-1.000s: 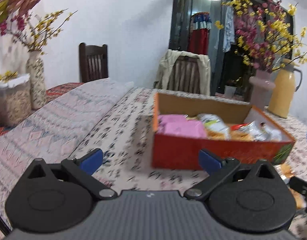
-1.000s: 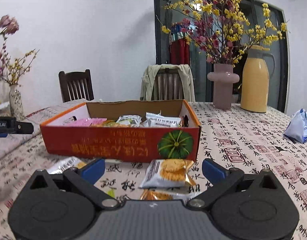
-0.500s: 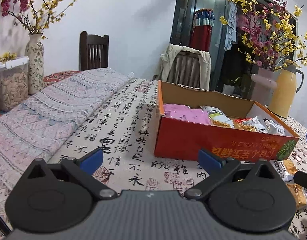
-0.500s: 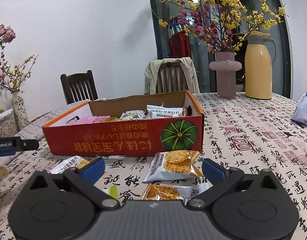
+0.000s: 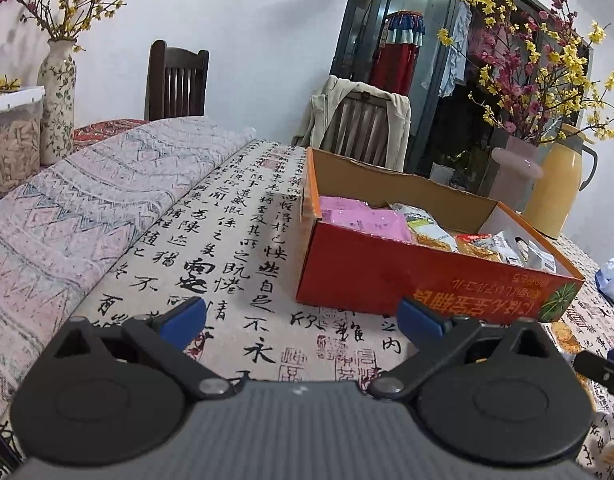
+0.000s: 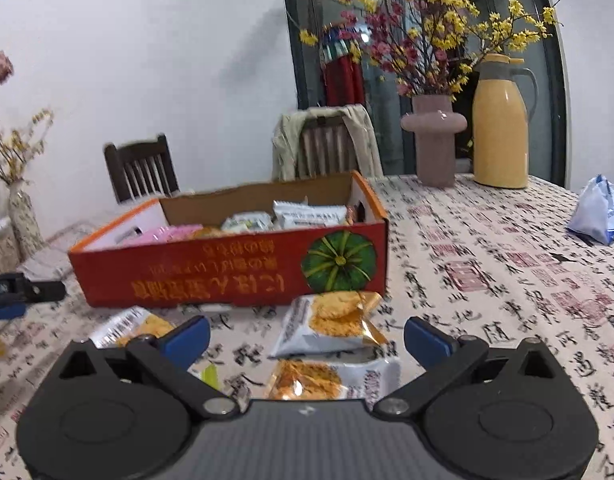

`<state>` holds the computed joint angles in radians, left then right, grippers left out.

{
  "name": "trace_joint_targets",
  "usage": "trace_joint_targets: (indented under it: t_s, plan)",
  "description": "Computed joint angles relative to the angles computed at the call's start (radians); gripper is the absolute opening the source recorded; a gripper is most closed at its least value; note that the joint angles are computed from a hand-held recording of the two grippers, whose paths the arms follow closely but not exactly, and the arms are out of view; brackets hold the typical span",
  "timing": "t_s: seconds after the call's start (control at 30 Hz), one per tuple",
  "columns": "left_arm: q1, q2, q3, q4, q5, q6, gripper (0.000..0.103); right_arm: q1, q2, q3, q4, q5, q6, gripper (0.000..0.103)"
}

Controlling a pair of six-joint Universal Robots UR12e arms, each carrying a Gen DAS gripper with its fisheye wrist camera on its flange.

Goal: Organize snacks
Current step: 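Withdraw both tools from the box toward the remaining packets, then grasp a white-and-blue packet upright with the right tool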

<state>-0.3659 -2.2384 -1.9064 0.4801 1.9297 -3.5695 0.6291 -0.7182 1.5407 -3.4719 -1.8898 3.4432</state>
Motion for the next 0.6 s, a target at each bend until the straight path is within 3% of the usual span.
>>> trace_joint_targets:
  t_s: [0.1, 0.2, 0.27, 0.6]
  plan:
    - [0.002, 0.000, -0.001, 0.000, -0.006, -0.003, 0.103, 0.006, -0.019, -0.001, 0.108, -0.039, 0.015, 0.103]
    - [0.001, 0.000, -0.001, 0.006, -0.005, -0.004, 0.103, 0.001, -0.037, 0.006, 0.194, -0.023, 0.036, 0.103]
    - [0.001, -0.001, -0.002, 0.009, -0.004, -0.005, 0.103, 0.001, -0.041, -0.007, 0.298, -0.023, 0.034, 0.103]
    - [0.002, 0.000, -0.002, 0.004, -0.001, -0.013, 0.103, 0.004, -0.043, -0.015, 0.329, -0.042, 0.052, 0.103]
